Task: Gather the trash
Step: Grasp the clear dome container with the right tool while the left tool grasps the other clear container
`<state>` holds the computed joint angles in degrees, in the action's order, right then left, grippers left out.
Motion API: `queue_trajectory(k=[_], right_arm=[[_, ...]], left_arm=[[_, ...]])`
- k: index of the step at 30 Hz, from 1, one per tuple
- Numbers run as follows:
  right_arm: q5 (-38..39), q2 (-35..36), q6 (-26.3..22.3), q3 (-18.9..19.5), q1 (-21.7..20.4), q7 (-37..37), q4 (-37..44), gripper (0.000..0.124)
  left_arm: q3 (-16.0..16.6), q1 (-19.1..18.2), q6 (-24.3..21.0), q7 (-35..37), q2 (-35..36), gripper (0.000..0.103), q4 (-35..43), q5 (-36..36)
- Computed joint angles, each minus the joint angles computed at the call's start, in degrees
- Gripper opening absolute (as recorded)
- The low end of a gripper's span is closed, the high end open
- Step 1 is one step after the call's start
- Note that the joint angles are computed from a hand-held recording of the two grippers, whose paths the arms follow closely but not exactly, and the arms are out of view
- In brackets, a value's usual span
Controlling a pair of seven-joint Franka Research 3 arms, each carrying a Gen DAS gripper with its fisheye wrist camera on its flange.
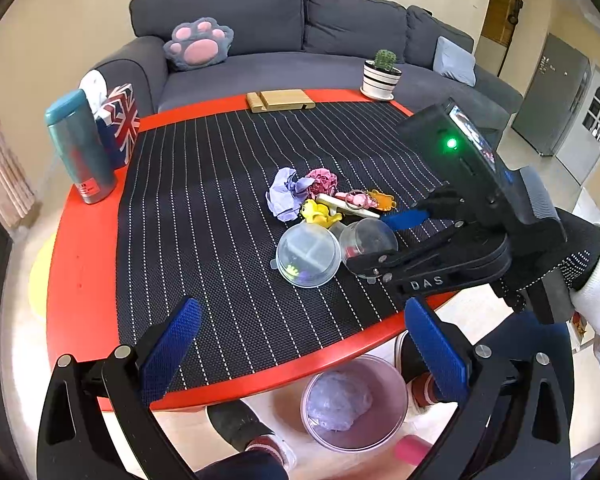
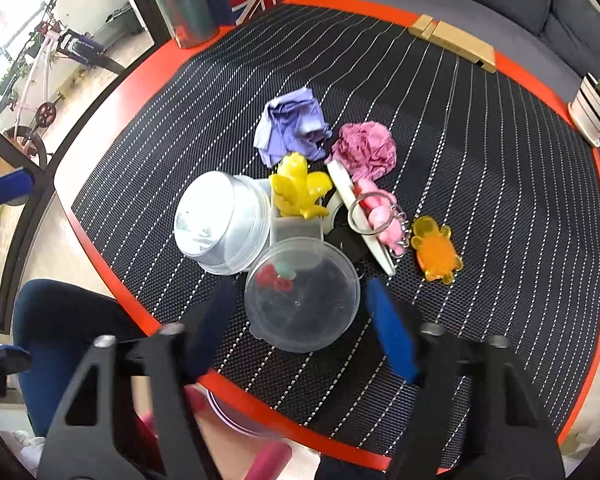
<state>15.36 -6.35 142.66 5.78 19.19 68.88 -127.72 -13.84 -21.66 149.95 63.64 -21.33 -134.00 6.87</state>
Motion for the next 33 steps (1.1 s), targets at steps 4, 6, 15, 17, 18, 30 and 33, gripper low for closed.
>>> queue_trajectory(k=[4,6,15,17,18,30,33], right_arm=[[1.70,-0.79,0.47,-0.39,-0.05,-1.19,-0.78,0.058],[2.57,-1.53,1.16,-0.56,-0.16,-1.41,-1.50,0.058],[7.19,-5.70,3.01,-1.64,-0.65,-2.87,-3.96,0.058],[7.68,-6.56,3.34,-1.89,-0.94,-2.83,-4.60,0.058],[7.84,-6.86,3.41,-2.00,-1.06,-2.91,-4.86,0.058],[8.40,-8.55,3.89,-2.85,-2.44,-3.49,-6.33,0.058],[8.64,-8.56,3.86,-2.96,-2.57,-3.56,-6.35,0.058]], left_arm=[[0.08,-0.03,0.04,0.08,0.23,0.098,0.15,-0.10],[-0.06,0.13,0.12,0.02,0.50,0.098,0.34,0.19],[0.18,0.34,0.77,1.31,4.24,0.098,2.87,-0.11],[-0.15,0.80,0.12,1.51,5.87,0.098,4.28,0.56],[-0.16,0.86,-0.07,1.75,6.58,0.098,4.89,0.47],[-0.58,2.27,-4.46,4.09,15.75,0.098,12.38,-0.93],[-0.76,2.56,-5.55,4.95,17.49,0.098,13.72,-1.40]])
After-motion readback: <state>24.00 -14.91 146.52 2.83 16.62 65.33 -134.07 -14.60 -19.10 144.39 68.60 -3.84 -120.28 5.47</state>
